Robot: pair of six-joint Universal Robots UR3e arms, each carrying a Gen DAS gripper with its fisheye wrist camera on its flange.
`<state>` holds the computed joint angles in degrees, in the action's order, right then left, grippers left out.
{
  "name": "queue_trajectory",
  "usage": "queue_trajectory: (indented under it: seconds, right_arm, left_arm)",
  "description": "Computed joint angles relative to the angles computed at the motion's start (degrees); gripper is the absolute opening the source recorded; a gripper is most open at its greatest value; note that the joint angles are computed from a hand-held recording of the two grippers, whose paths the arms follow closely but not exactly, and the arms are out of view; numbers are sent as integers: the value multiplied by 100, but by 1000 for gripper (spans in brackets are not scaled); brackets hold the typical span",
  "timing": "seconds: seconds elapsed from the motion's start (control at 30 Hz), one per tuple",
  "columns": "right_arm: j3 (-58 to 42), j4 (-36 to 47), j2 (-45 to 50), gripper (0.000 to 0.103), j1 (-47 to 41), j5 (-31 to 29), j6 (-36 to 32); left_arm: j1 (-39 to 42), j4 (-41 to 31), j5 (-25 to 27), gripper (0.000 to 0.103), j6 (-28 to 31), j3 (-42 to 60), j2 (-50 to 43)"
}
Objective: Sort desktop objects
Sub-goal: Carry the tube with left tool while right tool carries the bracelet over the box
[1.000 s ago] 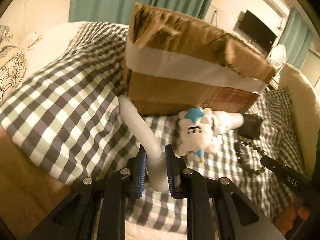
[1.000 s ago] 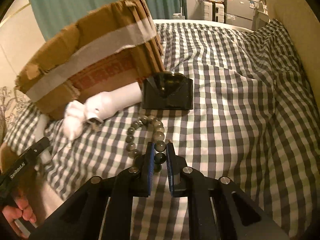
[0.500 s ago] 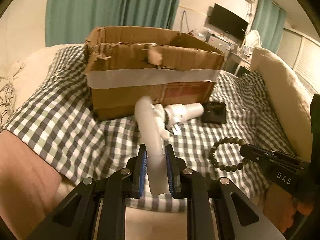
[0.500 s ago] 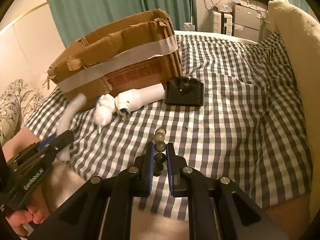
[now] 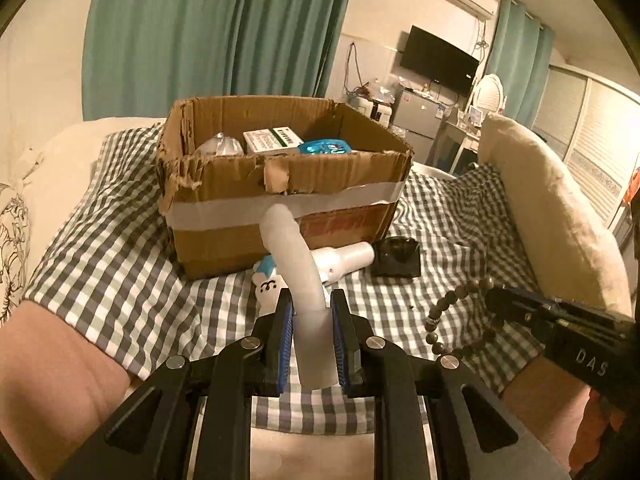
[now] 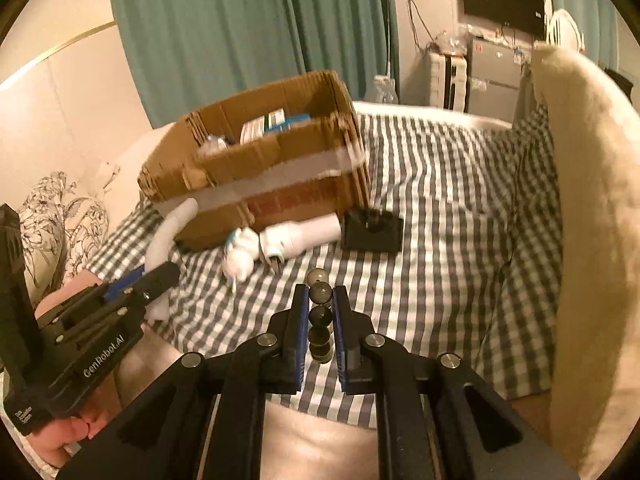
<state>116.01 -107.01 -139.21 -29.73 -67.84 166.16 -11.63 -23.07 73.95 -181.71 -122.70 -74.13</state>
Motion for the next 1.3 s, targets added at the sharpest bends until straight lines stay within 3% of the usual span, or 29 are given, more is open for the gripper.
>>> queue_trajectory:
  seconds: [0.27, 0.6, 1.03, 1.17, 1.3]
  right_arm:
    - [-997, -479, 948, 11, 381, -38, 277]
    - [-2725, -1420, 2936, 11, 1313, -396, 734]
    - [-5066, -1934, 5733, 11, 1923, -697, 951]
    - [-6011, -1832, 6745, 11, 1956, -773, 1049]
    - [-7188, -1531, 7778, 11, 1961, -929, 1116]
  left_arm:
    - [-19, -458, -105, 18, 106, 859, -229]
    - [-39, -994, -46, 18, 369, 2832, -1338]
    - [73, -1760, 131, 18, 667, 5933, -3790]
    - [-5, -2369, 188, 18, 691, 7429, -4897]
    - [-61, -2691, 64, 18, 708, 8241, -5590]
